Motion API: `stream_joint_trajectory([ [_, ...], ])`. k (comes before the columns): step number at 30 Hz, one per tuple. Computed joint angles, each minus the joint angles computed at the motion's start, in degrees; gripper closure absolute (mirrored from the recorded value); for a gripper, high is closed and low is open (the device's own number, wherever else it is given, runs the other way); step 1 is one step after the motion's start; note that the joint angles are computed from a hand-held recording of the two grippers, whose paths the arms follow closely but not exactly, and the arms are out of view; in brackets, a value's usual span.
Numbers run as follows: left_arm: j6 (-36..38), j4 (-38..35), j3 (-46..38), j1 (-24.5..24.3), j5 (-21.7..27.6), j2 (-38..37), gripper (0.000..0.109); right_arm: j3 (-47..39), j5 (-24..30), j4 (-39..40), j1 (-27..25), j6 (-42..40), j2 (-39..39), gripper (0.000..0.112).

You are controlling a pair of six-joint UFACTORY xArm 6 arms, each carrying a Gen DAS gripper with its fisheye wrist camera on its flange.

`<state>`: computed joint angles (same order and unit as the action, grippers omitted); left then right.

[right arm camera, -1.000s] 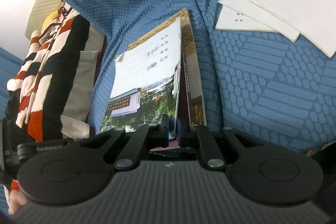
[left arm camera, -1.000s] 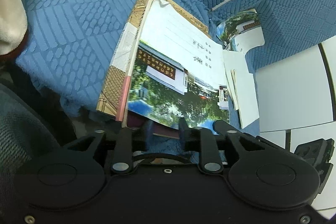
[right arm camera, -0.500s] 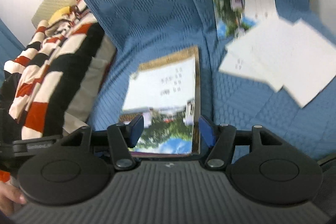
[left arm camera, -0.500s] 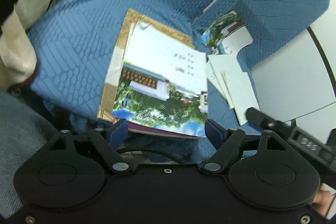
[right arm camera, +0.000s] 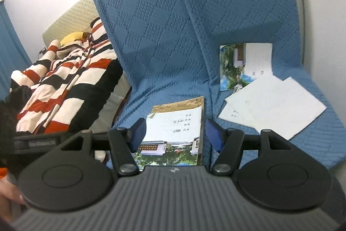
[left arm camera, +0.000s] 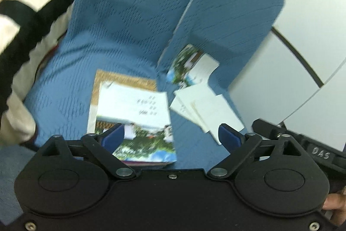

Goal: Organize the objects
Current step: 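Lower the postcard booklet onto the stack and open both grippers, then withdraw both tools from the stack toward the loose white papers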

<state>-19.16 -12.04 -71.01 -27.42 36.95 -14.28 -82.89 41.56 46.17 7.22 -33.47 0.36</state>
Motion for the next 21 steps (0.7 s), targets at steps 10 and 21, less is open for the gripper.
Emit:
stream_joint_trajectory([
  [10, 2.05, 0.80, -2.48, -4.80, -1.83, -0.52, 0.006, 9.04, -3.49, -1.83, -1.36, 2.57, -7.87, 0.027],
  [21, 5.07, 0.02, -4.07, -7.66, -3.16, 2.66, 0.006, 14.75, -7.12, -6.42, -3.03, 10.42, -10.75, 0.027],
])
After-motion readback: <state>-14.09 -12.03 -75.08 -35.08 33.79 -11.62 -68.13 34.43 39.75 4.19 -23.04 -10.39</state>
